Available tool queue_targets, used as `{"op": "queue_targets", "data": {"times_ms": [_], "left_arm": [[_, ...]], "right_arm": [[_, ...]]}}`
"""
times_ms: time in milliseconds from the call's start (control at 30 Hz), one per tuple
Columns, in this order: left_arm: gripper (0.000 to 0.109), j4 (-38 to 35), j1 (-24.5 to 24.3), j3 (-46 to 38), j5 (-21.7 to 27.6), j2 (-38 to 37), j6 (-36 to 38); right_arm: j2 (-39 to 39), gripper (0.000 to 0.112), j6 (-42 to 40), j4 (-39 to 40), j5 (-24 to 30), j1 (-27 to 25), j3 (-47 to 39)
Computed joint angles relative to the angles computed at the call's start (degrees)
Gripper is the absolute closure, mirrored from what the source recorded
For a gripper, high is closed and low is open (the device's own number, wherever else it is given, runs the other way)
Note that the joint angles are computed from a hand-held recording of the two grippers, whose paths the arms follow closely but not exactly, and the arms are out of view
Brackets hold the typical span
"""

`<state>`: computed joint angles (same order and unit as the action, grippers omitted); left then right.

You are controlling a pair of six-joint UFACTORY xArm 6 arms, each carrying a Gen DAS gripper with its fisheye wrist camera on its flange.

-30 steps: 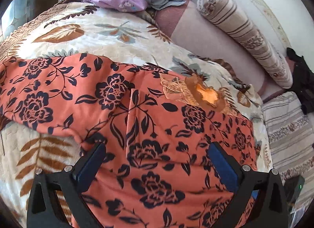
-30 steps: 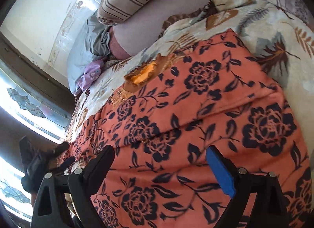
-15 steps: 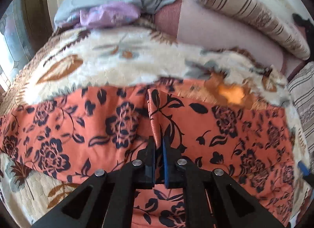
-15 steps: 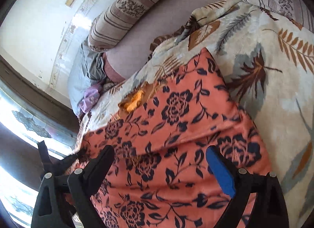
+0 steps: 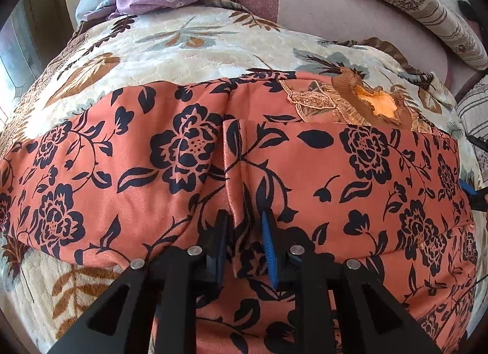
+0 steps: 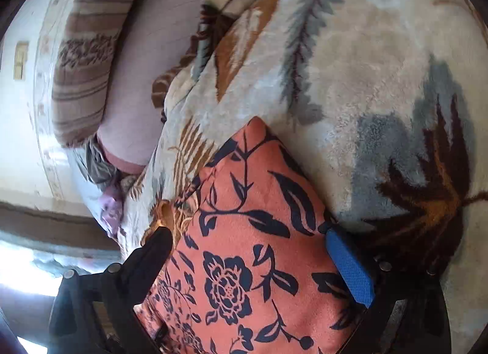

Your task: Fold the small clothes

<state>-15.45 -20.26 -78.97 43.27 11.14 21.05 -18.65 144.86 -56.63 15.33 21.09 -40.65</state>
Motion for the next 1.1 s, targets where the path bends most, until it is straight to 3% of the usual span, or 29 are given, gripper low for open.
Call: {"op": "queue_targets", "data": {"times_ms": [67, 133, 167, 200, 267, 300, 433, 533, 667, 733, 767, 800, 867, 933, 1033, 1100], "left_arm": [[0.076, -8.6, 2.8, -0.7, 2.7, -1.6, 5.0], [0.051, -18.6, 7.3, 1.0, 2.9, -4.7, 10.5], [0.029, -23.0, 10.2, 1.6, 2.8, -6.0, 12.6], [0.023, -27.0, 12.9, 2.6, 1.5, -7.3, 13.9], [0.022, -33.5, 19.2, 2.6, -1.5, -6.9, 11.8], [0.022, -34.3, 22.2, 1.0, -2.1, -5.0, 7.3], [0.023, -37.1, 32.4, -11.6, 3.0, 7.7, -9.4], [0.024, -38.2, 35.2, -19.9, 5.8, 15.4, -16.3], [0.024, -41.6, 35.9, -26.7, 7.7, 21.0, -20.0], [0.037, -41.8, 35.9, -29.5, 7.9, 23.3, -23.2], [0.078, -39.2, 36.0, -32.4, 9.4, 25.2, -26.5], [0.102, -35.6, 36.5, -37.1, 12.7, 28.2, -30.3], [0.104, -31.3, 36.5, -40.1, 13.5, 29.6, -34.4], [0.104, -26.0, 35.0, -39.9, 10.8, 27.4, -31.3], [0.104, -21.8, 29.8, -33.2, 1.2, 18.7, -17.4], [0.104, -24.7, 25.9, -29.7, -1.7, 13.6, -7.1]], "right_arm": [[-1.8, 0.01, -3.9, -0.7, 7.9, 5.1, -2.8], [-2.0, 0.01, -7.0, -1.6, 18.9, 13.5, -6.4], [-1.2, 0.01, -8.5, -1.5, 22.6, 17.7, -7.8], [-0.2, 0.01, -10.2, -0.4, 25.1, 20.9, -8.9], [2.9, 0.01, -11.3, 2.3, 28.4, 26.2, -11.0], [4.6, 0.01, -11.3, 3.9, 29.1, 28.2, -11.7], [10.8, 0.01, -12.6, 6.2, 36.4, 34.3, -17.0], [13.4, 0.01, -16.7, 8.8, 40.6, 35.6, -20.0], [15.3, 0.01, -20.4, 10.8, 42.6, 35.5, -22.2], [16.0, 0.01, -21.4, 11.1, 43.4, 35.6, -22.9], [16.3, 0.01, -21.8, 11.2, 43.8, 35.7, -23.2], [16.7, 0.01, -22.1, 11.1, 44.1, 35.9, -23.5], [17.4, 0.01, -22.1, 10.5, 44.8, 36.2, -24.0], [17.8, 0.01, -21.9, 9.9, 45.5, 36.6, -24.3], [18.5, 0.01, -21.9, 9.6, 46.6, 36.9, -24.9], [18.6, 0.01, -22.1, 9.7, 46.7, 36.8, -25.1]]}}
